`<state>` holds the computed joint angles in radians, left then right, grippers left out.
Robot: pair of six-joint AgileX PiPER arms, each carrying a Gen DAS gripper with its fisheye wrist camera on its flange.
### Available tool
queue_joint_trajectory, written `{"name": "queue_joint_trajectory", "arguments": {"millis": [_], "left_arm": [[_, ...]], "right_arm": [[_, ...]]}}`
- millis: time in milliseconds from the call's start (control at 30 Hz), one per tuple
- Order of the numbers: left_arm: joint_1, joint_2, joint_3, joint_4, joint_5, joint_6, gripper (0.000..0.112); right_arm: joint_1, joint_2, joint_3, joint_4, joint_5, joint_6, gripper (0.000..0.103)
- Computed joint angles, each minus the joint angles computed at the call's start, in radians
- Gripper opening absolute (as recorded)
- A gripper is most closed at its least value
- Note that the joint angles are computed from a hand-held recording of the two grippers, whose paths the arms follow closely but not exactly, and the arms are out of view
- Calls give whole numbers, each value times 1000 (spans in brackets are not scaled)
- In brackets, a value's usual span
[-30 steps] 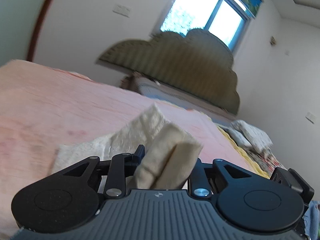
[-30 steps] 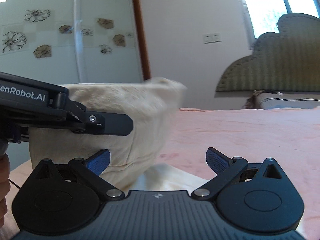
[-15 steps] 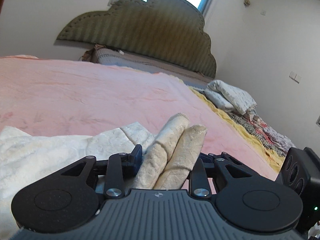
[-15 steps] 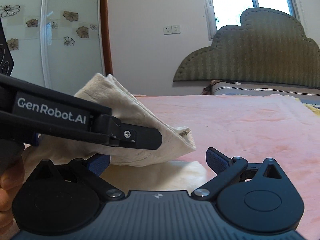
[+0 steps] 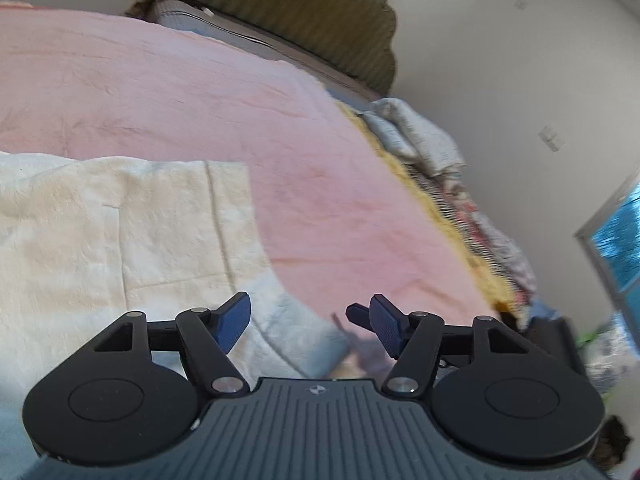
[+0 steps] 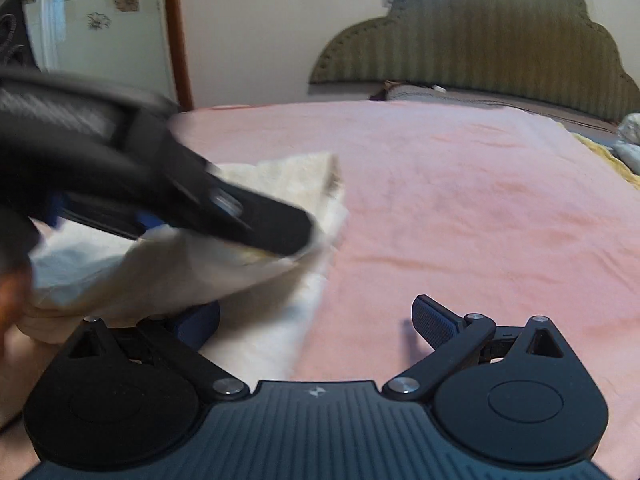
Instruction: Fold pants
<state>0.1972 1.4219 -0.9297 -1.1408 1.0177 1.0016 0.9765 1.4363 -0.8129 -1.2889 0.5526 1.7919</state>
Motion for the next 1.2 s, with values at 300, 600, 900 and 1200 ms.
{"name": "queue_joint_trajectory", "arguments": {"millis": [300,600,900,1200], "left_arm": [[308,-132,24,39,-143,154,69],[378,-184,208,97,-259,388,71],[266,-251,358,-37,-497,591,92],[303,-258,331,46,-485,528,99]], "right_arm": [[125,-194,30,-84,267,182,103],[76,140,-308,114,-121,-281,103],[108,99,-210,113,-19,-174,103],[-106,17,-90,182,-232,-105,103]]}}
